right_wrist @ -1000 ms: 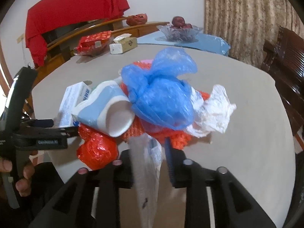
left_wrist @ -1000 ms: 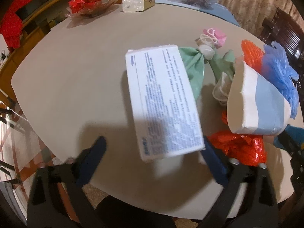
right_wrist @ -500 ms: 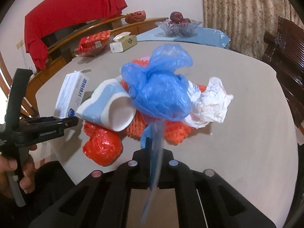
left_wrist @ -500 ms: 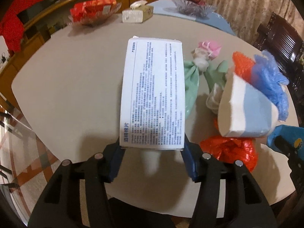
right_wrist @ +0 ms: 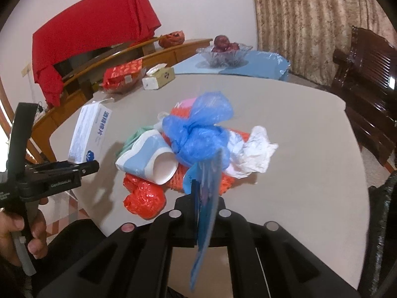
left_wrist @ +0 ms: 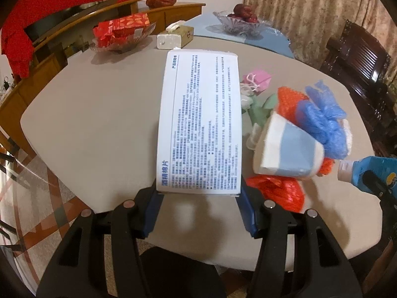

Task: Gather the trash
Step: 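Carry the tissue box and blue bag over the black trash bin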

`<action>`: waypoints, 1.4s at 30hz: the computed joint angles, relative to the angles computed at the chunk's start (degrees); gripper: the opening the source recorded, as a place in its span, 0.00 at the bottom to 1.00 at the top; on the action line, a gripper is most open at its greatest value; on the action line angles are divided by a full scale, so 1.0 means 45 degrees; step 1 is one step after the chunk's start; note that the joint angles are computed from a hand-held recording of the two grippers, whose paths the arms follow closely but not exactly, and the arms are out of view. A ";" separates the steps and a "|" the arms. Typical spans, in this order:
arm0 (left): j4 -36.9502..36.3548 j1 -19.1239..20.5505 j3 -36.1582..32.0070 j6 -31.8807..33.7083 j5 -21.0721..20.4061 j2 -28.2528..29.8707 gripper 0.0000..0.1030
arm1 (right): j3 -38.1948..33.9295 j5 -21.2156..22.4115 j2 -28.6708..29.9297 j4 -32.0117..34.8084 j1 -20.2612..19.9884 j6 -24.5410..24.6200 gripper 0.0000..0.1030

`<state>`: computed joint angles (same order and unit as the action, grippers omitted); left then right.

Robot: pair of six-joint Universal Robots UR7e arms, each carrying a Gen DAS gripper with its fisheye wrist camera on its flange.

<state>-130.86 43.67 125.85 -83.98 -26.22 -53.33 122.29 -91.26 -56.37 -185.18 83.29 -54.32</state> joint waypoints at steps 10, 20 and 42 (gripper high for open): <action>0.0791 -0.1317 -0.0454 -0.0226 -0.0297 0.0304 0.52 | 0.0800 0.0408 -0.1589 -0.0305 -0.0200 0.0172 0.02; -0.1477 -0.2197 -0.1693 0.2387 -0.0622 0.2082 0.52 | 0.1275 0.0705 -0.3286 -0.0564 -0.0998 0.0408 0.02; -0.5372 -0.2331 -0.8748 0.9424 -0.2672 0.8299 0.52 | -0.0546 0.1022 -0.5114 -0.0160 -0.4455 0.0723 0.02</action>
